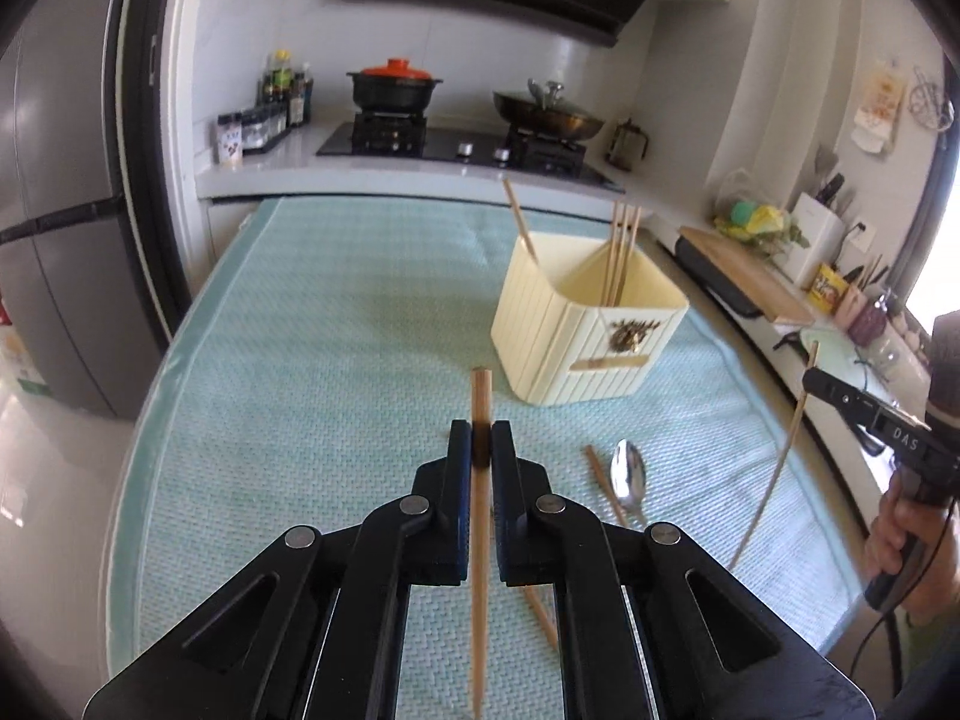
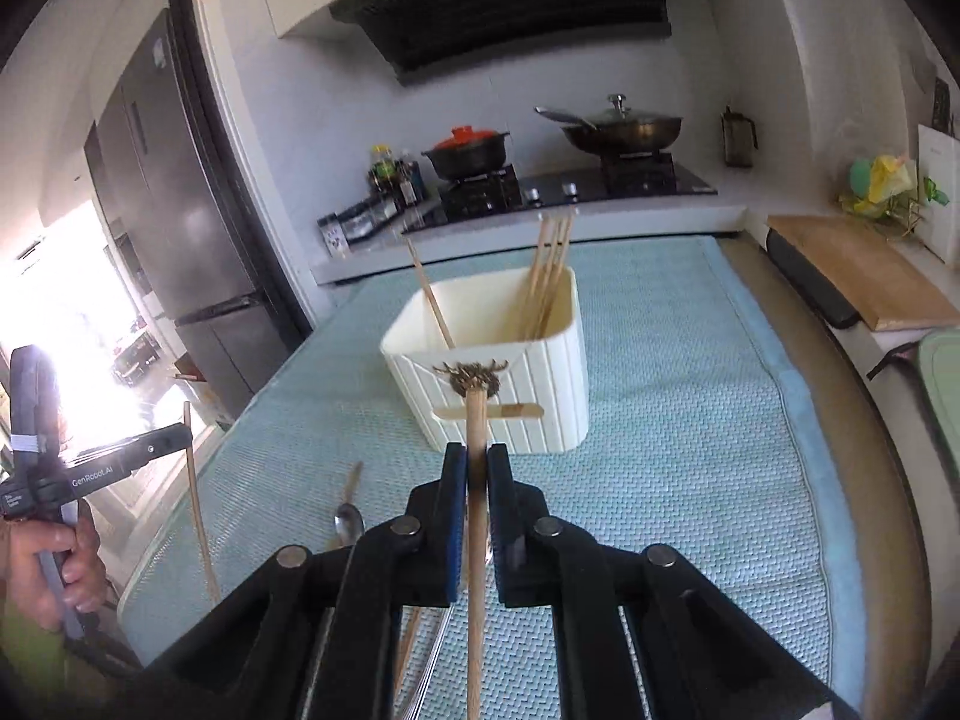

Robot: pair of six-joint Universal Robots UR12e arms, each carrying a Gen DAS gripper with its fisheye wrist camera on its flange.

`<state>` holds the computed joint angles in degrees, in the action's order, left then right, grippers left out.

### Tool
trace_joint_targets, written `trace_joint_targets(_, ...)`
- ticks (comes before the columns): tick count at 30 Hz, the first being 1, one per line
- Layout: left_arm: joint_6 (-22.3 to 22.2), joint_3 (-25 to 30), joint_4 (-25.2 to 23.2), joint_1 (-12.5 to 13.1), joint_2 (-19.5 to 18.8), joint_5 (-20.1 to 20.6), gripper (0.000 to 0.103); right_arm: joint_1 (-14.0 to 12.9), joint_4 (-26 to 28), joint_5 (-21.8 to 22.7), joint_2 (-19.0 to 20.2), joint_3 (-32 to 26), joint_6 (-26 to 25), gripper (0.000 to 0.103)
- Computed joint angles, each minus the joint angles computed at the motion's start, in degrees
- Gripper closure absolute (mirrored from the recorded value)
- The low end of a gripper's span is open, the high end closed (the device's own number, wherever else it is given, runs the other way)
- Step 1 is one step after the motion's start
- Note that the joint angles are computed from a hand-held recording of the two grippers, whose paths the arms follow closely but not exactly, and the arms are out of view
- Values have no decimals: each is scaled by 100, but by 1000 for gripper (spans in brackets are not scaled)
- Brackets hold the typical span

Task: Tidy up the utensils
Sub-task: 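Lift both held chopsticks and carry them over the white holder box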

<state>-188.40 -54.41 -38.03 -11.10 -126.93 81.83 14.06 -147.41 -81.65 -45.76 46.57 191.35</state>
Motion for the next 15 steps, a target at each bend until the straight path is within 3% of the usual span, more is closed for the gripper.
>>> trace_joint_targets(6,-45,-178,551,39,159,-153,99,77,-875,-205,-280,451,-200,96)
trace_joint_targets(15,-57,-176,763,12,180,-203,99,131,-1351,-397,-424,621,-432,96)
